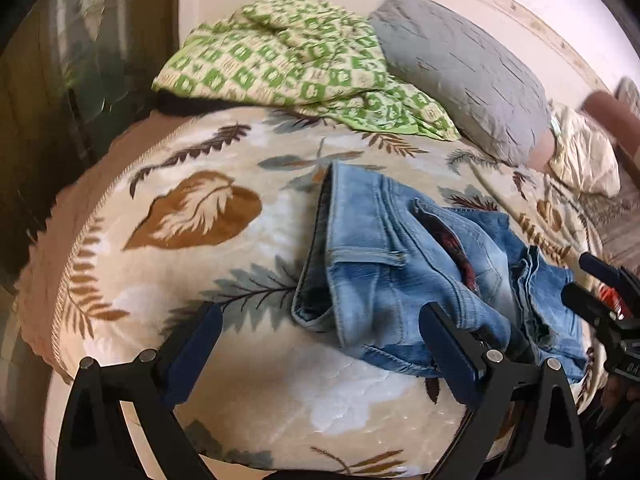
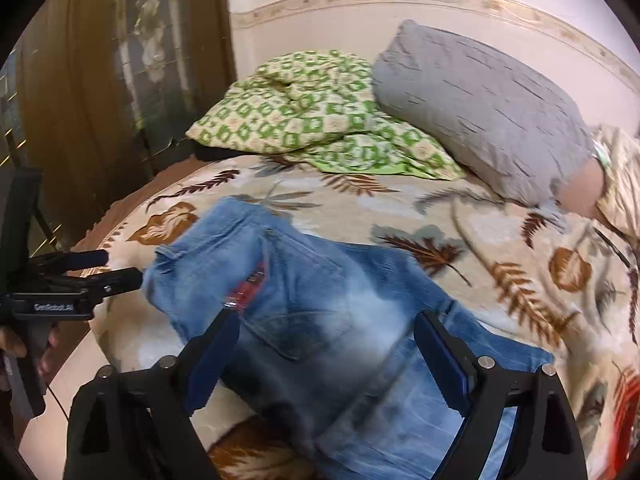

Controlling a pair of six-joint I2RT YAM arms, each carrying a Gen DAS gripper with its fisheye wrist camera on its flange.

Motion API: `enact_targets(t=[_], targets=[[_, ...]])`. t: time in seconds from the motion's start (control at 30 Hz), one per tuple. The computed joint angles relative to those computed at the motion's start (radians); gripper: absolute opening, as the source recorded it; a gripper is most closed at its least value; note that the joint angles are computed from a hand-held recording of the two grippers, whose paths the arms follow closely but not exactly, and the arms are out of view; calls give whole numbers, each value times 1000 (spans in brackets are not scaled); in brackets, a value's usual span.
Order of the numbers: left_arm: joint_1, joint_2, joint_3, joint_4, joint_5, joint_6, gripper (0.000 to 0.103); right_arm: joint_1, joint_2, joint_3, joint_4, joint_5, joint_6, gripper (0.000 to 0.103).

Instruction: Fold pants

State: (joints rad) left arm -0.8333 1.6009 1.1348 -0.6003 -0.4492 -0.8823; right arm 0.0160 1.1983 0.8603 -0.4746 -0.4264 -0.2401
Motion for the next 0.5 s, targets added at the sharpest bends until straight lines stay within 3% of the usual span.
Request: enact_targets(t=[0.3, 0.5], targets=[[33, -3, -84, 140, 101, -33, 99, 69, 23, 25, 5, 47, 2, 91], [97, 54, -140, 320, 260, -129, 99, 28, 22, 30, -15, 28, -19, 91]])
